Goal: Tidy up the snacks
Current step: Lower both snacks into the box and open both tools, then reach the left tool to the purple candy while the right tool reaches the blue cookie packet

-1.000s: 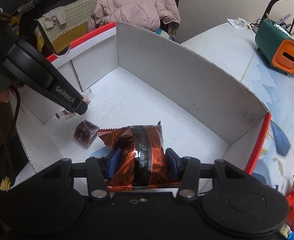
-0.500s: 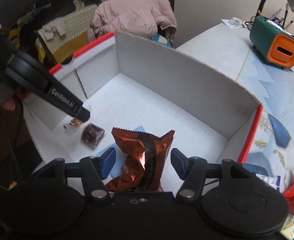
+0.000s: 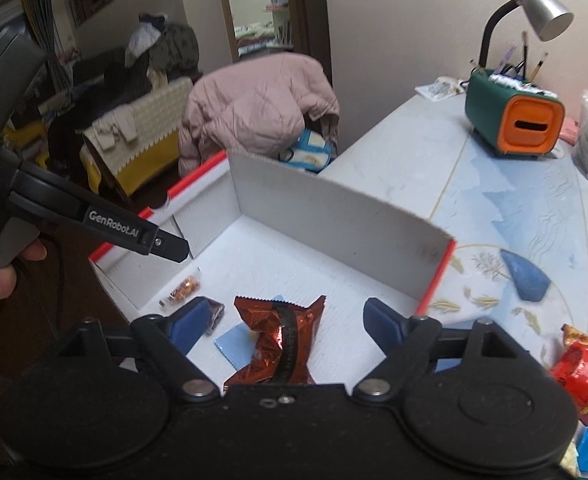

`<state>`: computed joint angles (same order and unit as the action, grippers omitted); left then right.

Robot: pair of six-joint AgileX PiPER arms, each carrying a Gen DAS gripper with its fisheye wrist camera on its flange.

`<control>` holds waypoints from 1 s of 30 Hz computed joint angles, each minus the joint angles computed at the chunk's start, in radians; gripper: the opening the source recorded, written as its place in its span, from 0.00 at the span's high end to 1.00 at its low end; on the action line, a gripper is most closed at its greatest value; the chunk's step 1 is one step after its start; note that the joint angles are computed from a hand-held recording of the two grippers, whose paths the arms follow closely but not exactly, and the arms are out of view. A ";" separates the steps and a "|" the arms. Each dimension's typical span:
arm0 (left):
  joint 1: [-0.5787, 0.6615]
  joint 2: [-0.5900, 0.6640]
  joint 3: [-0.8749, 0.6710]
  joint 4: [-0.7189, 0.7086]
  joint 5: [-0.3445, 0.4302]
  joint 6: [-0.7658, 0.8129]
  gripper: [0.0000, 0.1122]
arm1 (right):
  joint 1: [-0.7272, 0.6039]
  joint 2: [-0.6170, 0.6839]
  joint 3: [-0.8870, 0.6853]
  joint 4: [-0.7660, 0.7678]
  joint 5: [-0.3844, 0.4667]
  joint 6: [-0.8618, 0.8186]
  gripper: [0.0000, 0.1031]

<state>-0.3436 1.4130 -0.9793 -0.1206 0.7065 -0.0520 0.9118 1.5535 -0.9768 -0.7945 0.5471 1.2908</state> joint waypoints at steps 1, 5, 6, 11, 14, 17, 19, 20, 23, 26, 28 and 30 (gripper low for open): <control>-0.009 -0.020 0.009 0.003 -0.011 -0.007 0.74 | 0.007 -0.023 0.016 -0.015 0.006 0.022 0.18; -0.068 -0.089 0.051 0.065 -0.065 -0.093 0.52 | 0.029 -0.103 0.066 -0.055 0.032 0.088 0.17; -0.080 -0.106 0.061 0.073 -0.079 -0.110 0.47 | 0.038 -0.124 0.078 -0.063 0.044 0.103 0.16; -0.166 -0.157 0.080 0.140 -0.095 -0.196 0.45 | 0.082 -0.248 0.155 -0.117 0.108 0.173 0.07; -0.244 -0.178 0.095 0.223 -0.115 -0.300 0.39 | 0.099 -0.331 0.207 -0.121 0.142 0.185 0.07; -0.323 -0.187 0.114 0.303 -0.141 -0.416 0.35 | 0.124 -0.412 0.263 -0.135 0.197 0.218 0.01; -0.351 -0.179 0.113 0.287 -0.149 -0.437 0.34 | 0.136 -0.468 0.306 -0.141 0.220 0.237 0.01; -0.368 -0.175 0.113 0.290 -0.152 -0.457 0.34 | 0.142 -0.497 0.328 -0.139 0.231 0.242 0.01; -0.438 -0.149 0.113 0.338 -0.164 -0.554 0.33 | 0.161 -0.575 0.385 -0.124 0.274 0.240 0.01; -0.522 -0.100 0.097 0.401 -0.156 -0.670 0.33 | 0.202 -0.656 0.446 -0.111 0.333 0.254 0.01; -0.573 -0.061 0.079 0.434 -0.150 -0.736 0.33 | 0.219 -0.712 0.483 -0.088 0.379 0.243 0.01; -0.625 -0.020 0.059 0.481 -0.142 -0.813 0.33 | 0.243 -0.773 0.517 -0.059 0.437 0.231 0.01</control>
